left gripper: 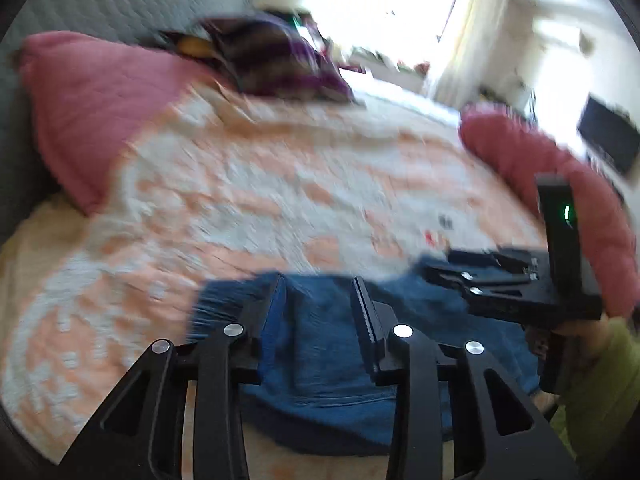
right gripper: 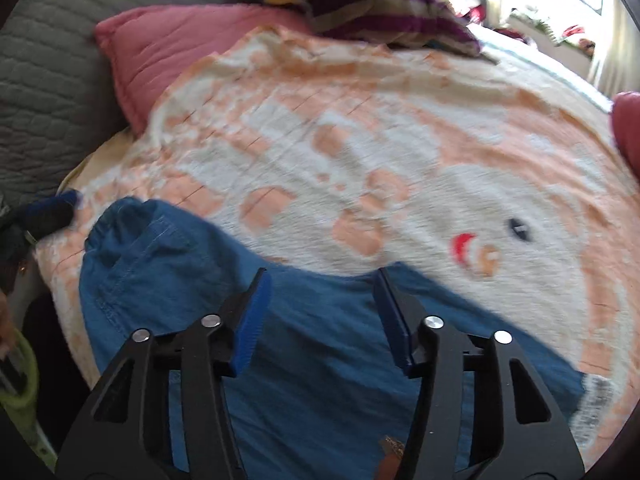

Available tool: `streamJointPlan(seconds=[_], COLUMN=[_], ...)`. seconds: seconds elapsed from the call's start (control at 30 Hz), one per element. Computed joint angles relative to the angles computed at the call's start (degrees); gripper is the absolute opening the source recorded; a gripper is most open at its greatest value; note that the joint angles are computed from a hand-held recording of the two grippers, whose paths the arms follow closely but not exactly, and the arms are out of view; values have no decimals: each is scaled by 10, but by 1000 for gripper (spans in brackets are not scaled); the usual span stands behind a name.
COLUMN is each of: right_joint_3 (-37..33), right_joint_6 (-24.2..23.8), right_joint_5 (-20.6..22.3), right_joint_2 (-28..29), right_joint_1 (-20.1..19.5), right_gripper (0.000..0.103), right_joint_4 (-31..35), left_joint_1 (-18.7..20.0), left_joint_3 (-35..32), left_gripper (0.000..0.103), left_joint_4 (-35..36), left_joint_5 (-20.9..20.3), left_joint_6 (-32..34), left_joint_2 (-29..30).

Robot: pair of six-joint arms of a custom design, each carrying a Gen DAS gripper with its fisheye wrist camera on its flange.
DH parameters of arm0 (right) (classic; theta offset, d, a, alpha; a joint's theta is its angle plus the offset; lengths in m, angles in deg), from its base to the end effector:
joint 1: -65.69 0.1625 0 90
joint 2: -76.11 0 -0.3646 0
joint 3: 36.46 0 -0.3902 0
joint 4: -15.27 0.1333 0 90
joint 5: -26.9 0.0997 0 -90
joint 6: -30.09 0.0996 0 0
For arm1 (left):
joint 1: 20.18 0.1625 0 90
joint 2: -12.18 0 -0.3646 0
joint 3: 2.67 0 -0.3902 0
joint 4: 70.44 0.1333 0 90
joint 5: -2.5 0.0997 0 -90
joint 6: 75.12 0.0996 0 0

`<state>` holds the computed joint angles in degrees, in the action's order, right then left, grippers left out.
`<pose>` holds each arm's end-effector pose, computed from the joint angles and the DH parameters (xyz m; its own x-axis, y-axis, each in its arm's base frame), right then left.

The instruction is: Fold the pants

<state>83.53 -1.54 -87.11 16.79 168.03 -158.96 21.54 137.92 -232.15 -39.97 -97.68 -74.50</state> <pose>0.1985 -0.4734 0.0923 -0.6867 -0.5006 0.5272 -0.6530 0.7434 -0.1447 -0.1359 -0.3982 0.1776 -0.8430 0.0837 -0.5313 0.4193 0.7209 -0.5517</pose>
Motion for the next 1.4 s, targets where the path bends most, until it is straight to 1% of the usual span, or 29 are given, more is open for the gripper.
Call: streamJointPlan(seconds=[0.03,0.07,0.1,0.13,0.17,0.2,0.23,0.3,0.4,0.47,0.53,0.57,0.6,0.63,0.67,0.73,0.77,0.83,0.9,0.97,1.0,1.07,1.1,1.17,1.2,1.27,1.33,1.4], right_joint_3=[-9,-14,-20,-30,-36,-45,-47,-47,-48,-46,-27,-14,5,28,40,79,97,128,159,191,204,236,244,272,286,301,315,319], right_joint_6=[6,9,10,16,20,19,14,23,28,27,21,19,15,11,7,1,-3,-10,-15,-16,-17,-22,-25,-27,-29,-31,-31,-25], right_joint_5=[1,1,-5,-20,-34,-67,-81,-76,-80,-72,-48,-33,-14,-2,2,12,13,15,22,25,23,20,20,17,12,5,-7,-15], right_joint_2=[12,22,34,50,62,82,91,95,99,92,65,48,22,-9,-27,-79,-102,-142,-184,-228,-243,-284,-294,-333,-353,-371,-383,-381], right_joint_1=[1,1,2,2,2,4,3,-3,-4,-7,-7,-9,-11,-11,-12,-15,-16,-19,-27,-34,-35,-45,-49,-63,-72,-84,-99,-112], right_gripper=[39,39,39,39,37,36,36,36,36,36,38,40,47,50,52,56,60,62,70,74,77,79,80,82,83,84,84,84], right_joint_4=[15,22,26,32,34,28,17,5,-9,-3,-15,-23,-32,-46,-54,-69,-79,-91,-98,-105,-110,-125,-129,-131,-131,-132,-137,-143], left_joint_1=[18,28,40,49,56,59,56,57,68,65,56,44,30,7,-17,-56,-70,-92,-105,-113,-110,-116,-119,-122,-125,-133,-133,-130], left_joint_3=[-16,-22,-28,-25,-18,-9,3,6,11,17,31,42,53,66,75,84,88,92,93,93,88,86,86,83,82,78,73,69], left_gripper=[32,32,33,32,32,32,32,32,32,32,32,33,40,53,57,60,62,73,75,79,80,81,81,81,81,81,81,81], left_joint_4=[23,47,86,105,99,86,70,63,36,20,1,-2,0,7,27,77,95,132,159,169,164,168,169,152,150,151,148,151], left_joint_5=[-14,-17,-10,-10,-17,-24,-24,-24,-37,-39,-42,-40,-38,-22,4,50,64,79,88,89,87,80,74,55,54,56,46,39], left_joint_6=[-8,-19,-41,-52,-52,-46,-34,-27,-13,-8,-8,-13,-17,-25,-36,-64,-76,-100,-116,-127,-122,-130,-133,-125,-125,-130,-132,-137], left_joint_2=[22,32,44,45,43,42,37,35,34,30,13,-8,-30,-58,-81,-117,-133,-157,-167,-163,-155,-145,-141,-109,-95,-63,-37,-14])
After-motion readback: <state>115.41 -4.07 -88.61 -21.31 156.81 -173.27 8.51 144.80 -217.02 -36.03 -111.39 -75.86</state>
